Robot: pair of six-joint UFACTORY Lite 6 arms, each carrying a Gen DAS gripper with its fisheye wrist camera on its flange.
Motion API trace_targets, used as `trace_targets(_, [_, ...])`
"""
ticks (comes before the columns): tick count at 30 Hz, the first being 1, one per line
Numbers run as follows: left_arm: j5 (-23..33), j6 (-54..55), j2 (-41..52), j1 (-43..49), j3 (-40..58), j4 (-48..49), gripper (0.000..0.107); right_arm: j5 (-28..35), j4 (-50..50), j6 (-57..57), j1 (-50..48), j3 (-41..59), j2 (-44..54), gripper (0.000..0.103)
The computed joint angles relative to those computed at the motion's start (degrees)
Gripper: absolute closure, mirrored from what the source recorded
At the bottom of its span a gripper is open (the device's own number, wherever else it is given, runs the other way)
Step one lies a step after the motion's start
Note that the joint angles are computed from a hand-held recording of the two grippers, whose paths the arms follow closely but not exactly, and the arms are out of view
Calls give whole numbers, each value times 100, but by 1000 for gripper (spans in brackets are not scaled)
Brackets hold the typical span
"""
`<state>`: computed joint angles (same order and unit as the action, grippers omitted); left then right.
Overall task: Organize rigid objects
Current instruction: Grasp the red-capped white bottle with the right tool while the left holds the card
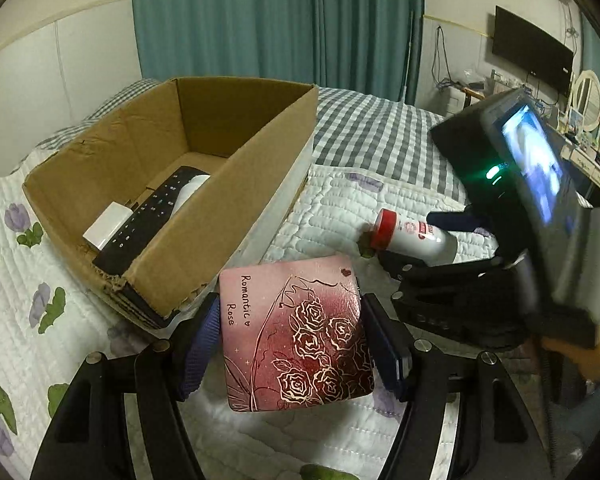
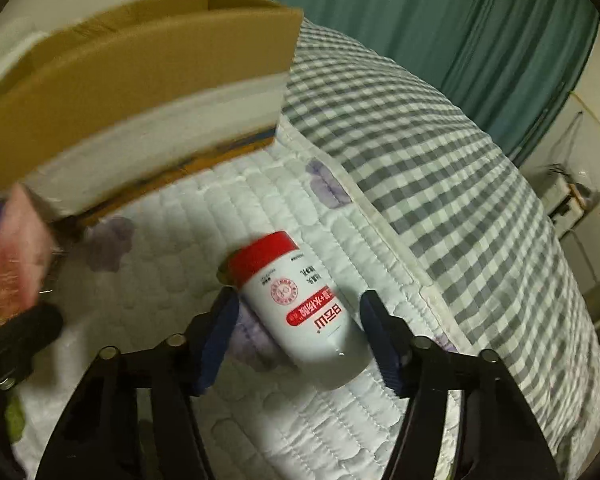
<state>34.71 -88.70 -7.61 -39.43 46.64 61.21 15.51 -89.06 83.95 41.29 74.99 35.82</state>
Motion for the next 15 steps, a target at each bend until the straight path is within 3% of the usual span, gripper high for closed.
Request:
trace_targets(2, [10,52,-34,-19,-16,-43,37,202,80,71,61,-97,-29,58])
trace_targets(6, [9,221,-148,-239,-46,-104,37,595,-553,1551,165,-1156,-755,64])
trace_targets(9, [9,492,-430,-543,-114,-306,37,1184,-476,2214,498,-2218,-1615,66])
trace_targets(15, [45,1695,-1197,-962,-202,-1617,37,2456,1149,1730,1489,-3481,-3270,67])
